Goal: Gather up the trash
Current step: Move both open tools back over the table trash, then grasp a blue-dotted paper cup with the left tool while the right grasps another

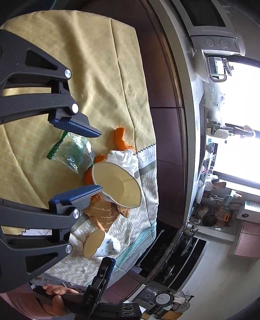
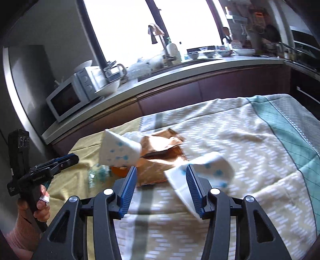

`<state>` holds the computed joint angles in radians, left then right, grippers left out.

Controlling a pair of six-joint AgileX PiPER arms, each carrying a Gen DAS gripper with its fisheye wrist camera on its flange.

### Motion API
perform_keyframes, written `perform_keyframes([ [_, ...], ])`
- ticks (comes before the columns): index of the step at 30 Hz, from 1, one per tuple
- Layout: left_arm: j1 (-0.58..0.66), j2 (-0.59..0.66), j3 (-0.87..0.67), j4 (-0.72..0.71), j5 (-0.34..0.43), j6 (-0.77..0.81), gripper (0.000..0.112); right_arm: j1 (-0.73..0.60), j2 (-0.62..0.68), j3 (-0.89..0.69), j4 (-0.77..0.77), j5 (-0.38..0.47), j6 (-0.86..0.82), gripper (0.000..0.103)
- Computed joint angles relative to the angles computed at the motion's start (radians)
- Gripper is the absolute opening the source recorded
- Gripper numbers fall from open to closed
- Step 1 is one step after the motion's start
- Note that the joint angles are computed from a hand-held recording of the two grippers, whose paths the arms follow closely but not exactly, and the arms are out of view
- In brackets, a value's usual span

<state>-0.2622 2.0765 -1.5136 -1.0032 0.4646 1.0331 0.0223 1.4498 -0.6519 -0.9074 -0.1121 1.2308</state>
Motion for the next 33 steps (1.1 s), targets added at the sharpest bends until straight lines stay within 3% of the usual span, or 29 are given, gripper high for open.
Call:
perform_keyframes([
  [5,-0.03,0.12,-0.197,0.22,0.062,-0.231,0.045,-0.171,0.027,0.033,-0.133,-0.108,0.123,0.05],
  [10,-0.044,0.203,-0.332,0.31,0.135,-0.312,0.046,-0.285,0.093,0.013,-0.289,-0.234,0.262,0.052],
  [14,-0.065,0.234,-0.386,0.357,0.167,-0.334,0.045,-0.327,0.164,-0.031,-0.392,-0.317,0.36,0.06],
  [19,-0.095,0.249,-0.401,0.396,0.175,-0.351,0.033,-0.341,0.223,-0.06,-0.442,-0.368,0.427,0.062],
  [24,-0.102,0.26,-0.408,0.411,0.18,-0.392,0.007,-0.369,0.256,-0.056,-0.451,-0.439,0.445,0.059],
  [33,-0.1,0.135,-0.217,0.261,0.082,-0.269,0.003,-0.415,0.249,-0.017,-0.419,-0.525,0.417,0.039],
])
